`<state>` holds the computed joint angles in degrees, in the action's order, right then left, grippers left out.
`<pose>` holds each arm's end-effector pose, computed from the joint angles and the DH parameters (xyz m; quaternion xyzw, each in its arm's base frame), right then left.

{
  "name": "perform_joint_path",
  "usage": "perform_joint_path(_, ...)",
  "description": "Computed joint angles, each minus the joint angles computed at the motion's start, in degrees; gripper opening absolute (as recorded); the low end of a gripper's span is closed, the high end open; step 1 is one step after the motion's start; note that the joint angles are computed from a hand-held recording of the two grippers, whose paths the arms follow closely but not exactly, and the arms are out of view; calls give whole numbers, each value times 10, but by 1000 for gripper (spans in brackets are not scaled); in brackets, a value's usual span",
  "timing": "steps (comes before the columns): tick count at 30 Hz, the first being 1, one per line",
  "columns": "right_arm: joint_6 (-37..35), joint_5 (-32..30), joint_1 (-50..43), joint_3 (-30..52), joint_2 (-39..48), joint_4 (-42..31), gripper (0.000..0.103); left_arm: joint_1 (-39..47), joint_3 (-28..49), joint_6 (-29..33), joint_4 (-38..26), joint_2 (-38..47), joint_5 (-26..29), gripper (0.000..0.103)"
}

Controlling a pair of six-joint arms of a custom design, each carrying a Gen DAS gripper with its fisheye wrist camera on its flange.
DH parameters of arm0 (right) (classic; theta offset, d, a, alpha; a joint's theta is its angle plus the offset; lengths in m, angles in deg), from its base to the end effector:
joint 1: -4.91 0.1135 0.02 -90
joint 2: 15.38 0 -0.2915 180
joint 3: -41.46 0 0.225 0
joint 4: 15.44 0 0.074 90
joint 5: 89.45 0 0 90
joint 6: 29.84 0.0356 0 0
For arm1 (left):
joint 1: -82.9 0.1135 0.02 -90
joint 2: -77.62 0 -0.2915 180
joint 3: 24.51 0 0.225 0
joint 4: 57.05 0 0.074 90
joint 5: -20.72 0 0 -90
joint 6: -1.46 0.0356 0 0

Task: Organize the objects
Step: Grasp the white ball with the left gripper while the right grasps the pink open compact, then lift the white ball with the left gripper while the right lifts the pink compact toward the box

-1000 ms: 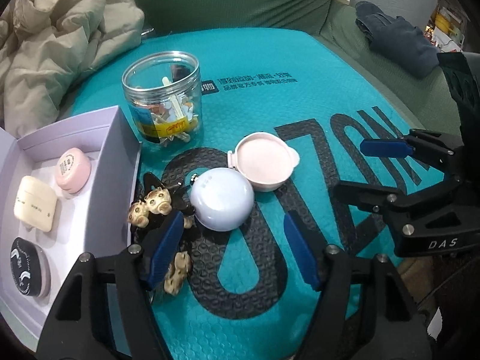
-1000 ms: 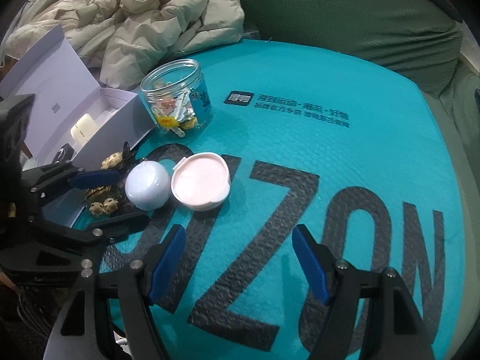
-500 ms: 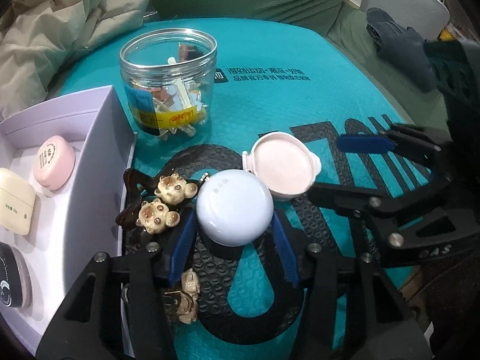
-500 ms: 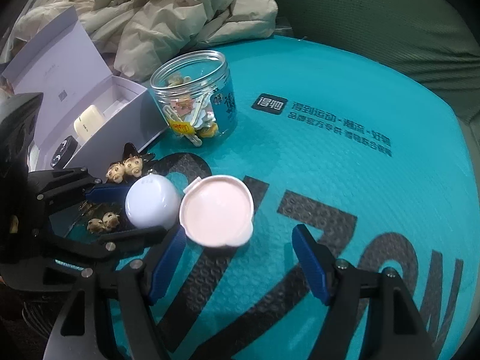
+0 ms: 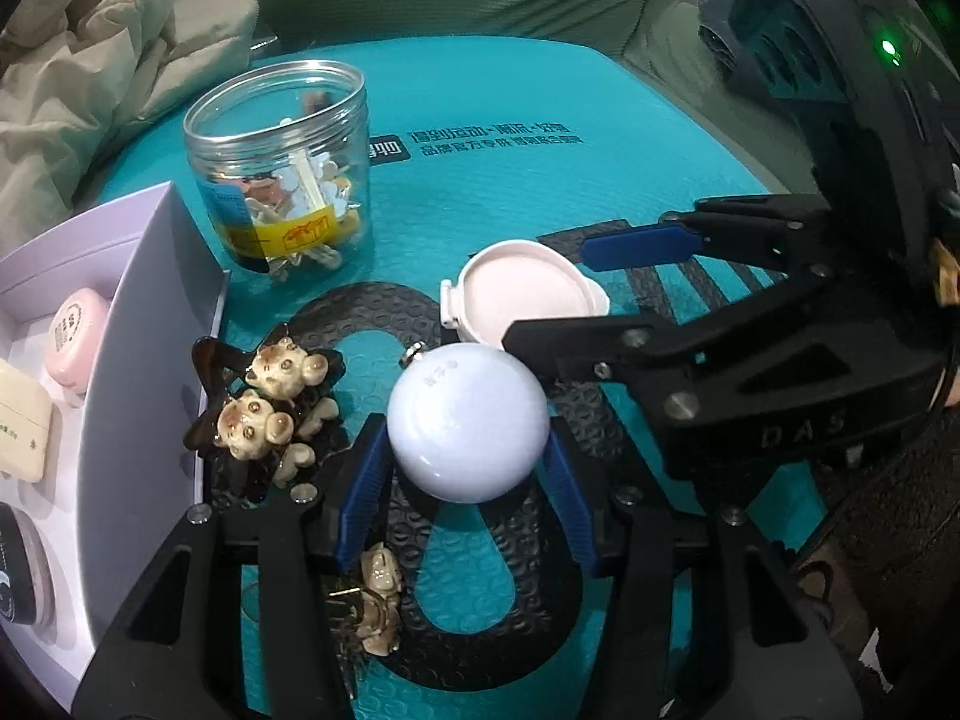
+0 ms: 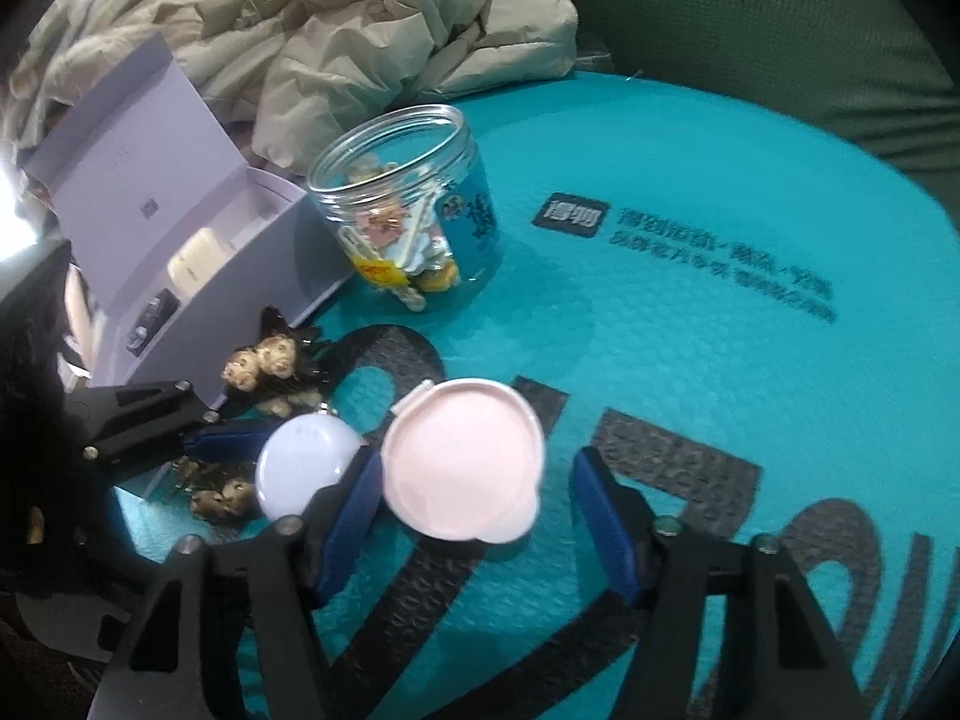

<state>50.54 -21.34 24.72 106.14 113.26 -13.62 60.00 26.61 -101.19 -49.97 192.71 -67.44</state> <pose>0.3256 0.1314 0.0444 -0.2863 0.9101 0.2045 0.2191 0.2779 -0.1186 0.0835 0.0902 0.9542 -0.1016 0.2666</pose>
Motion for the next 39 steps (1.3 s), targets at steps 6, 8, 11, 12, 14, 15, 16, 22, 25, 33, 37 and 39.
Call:
perform_joint_path(6,11,-14,1,-12,8,31,59,0,-11,-25,1,-8,-8,50)
perform_joint_path(8,12,-6,6,-19,5,39,59,1,-18,-35,4,-12,-14,50)
perform_joint_path(11,6,5,10,-37,-6,47,59,11,-25,-52,5,-18,-12,50)
perform_joint_path(12,4,7,10,-44,-10,49,59,13,-26,-55,5,-19,-10,50)
perform_joint_path(14,-1,10,8,-62,-19,57,59,20,-25,-57,0,-20,-7,50)
perform_joint_path(15,-2,11,7,-72,-24,62,59,22,-25,-56,-1,-20,-5,50)
perform_joint_path(16,-2,12,7,-81,-28,65,59,22,-23,-55,-2,-19,-6,50)
perform_joint_path(22,-13,29,-10,-144,-64,77,59,-9,-30,-74,-4,-26,-21,50)
perform_joint_path(25,-13,37,-25,-176,-84,81,59,-29,-25,-76,-9,-24,-27,50)
perform_joint_path(33,-4,48,-43,-264,-116,132,59,-71,-20,-70,-22,-25,-24,50)
perform_joint_path(37,13,41,-46,-299,-114,175,59,-71,-25,-66,-21,-31,-9,50)
perform_joint_path(39,28,47,-42,-311,-108,206,60,-72,-27,-67,-18,-31,-8,50)
